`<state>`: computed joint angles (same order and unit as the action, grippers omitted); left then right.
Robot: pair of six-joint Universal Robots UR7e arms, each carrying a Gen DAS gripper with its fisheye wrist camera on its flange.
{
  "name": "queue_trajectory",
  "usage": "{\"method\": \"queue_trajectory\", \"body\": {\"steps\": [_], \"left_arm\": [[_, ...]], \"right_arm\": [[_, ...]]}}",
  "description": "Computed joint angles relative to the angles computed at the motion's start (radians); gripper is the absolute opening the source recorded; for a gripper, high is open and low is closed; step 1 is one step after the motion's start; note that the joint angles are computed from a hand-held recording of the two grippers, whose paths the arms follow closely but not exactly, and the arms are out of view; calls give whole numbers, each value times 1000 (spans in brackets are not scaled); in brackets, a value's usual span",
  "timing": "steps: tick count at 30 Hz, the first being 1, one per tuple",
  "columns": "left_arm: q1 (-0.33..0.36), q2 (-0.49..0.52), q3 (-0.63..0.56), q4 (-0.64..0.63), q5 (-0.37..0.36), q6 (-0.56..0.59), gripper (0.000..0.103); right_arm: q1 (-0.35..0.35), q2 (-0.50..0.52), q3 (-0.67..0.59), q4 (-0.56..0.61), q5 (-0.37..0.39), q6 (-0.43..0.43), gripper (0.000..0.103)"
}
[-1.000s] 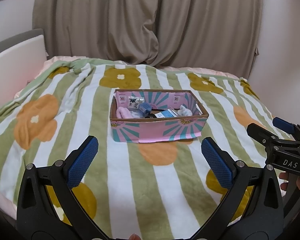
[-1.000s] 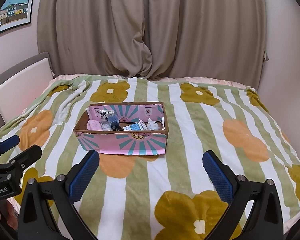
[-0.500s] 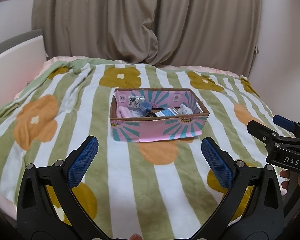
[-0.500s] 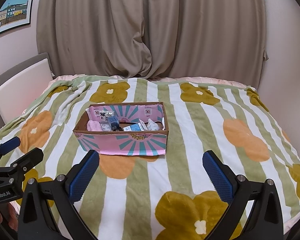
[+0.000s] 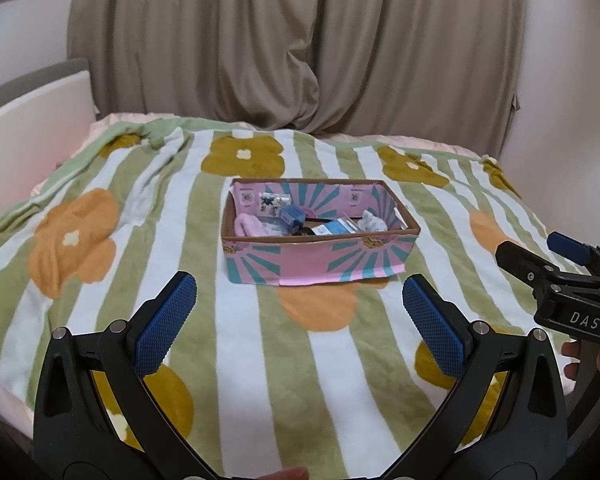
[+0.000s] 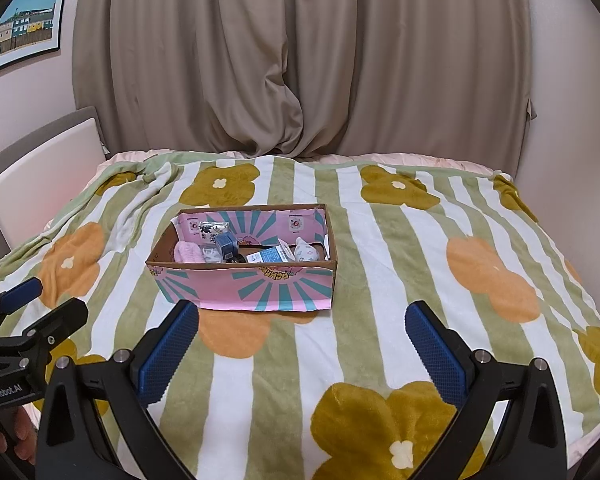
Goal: Organize objects
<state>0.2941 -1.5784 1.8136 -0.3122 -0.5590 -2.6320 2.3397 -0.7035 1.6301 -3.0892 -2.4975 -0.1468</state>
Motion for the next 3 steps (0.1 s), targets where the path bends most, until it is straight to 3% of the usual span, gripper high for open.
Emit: {"method": "queue_trajectory", "body": {"steps": [3], "left_arm": [[-3,19,-10,40,-7,-28,103]], "right_arm": [[0,0,0,-1,0,0,103]]}}
